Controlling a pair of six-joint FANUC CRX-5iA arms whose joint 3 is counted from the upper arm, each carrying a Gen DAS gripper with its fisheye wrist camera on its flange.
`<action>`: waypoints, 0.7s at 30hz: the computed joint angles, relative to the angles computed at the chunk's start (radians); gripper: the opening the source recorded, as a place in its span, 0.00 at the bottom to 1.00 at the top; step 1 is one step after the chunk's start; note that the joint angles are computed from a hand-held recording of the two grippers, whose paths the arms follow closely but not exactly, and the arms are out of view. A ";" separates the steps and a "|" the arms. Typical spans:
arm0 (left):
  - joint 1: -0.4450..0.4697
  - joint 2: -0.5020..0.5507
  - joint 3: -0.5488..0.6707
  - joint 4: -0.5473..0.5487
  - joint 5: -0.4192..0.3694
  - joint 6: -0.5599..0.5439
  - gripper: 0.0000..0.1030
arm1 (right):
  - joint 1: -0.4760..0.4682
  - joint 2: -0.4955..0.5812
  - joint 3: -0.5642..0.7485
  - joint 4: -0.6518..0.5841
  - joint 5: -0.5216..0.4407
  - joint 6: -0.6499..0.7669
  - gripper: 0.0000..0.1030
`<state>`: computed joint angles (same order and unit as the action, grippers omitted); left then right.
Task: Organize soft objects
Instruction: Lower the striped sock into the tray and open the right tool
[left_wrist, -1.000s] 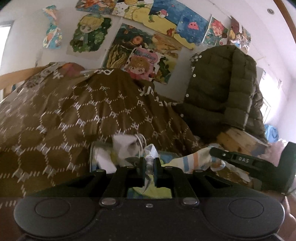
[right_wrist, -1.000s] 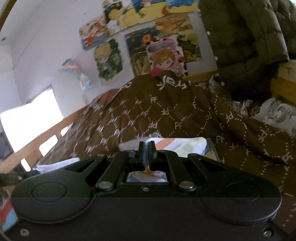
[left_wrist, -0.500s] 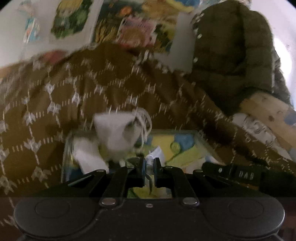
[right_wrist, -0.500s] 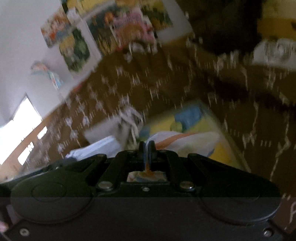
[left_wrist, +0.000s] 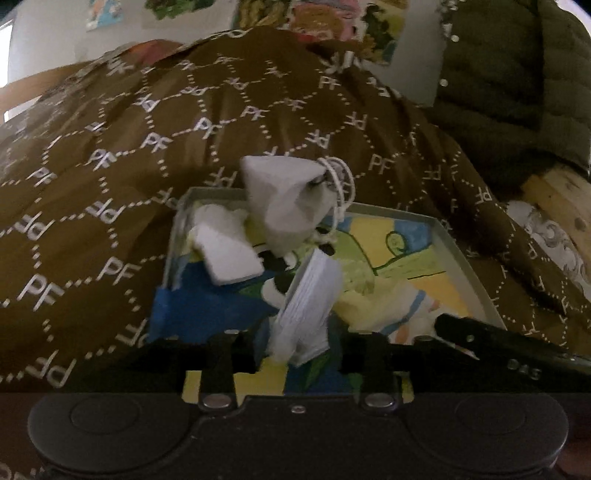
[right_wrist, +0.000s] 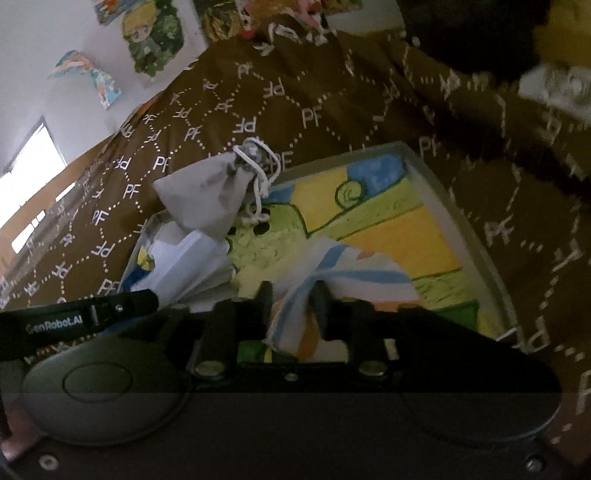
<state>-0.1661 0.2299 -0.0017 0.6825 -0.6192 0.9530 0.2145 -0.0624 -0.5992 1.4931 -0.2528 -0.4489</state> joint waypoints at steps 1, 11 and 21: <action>0.004 -0.011 -0.007 -0.006 0.000 0.010 0.40 | 0.028 -0.013 0.002 -0.044 -0.035 0.054 0.27; -0.012 -0.256 -0.280 0.257 0.218 -0.206 0.84 | 0.180 -0.179 -0.025 -0.099 -0.217 0.201 0.59; -0.073 -0.530 -0.531 0.609 0.400 -0.501 0.99 | 0.429 -0.387 -0.109 -0.071 -0.463 0.172 0.95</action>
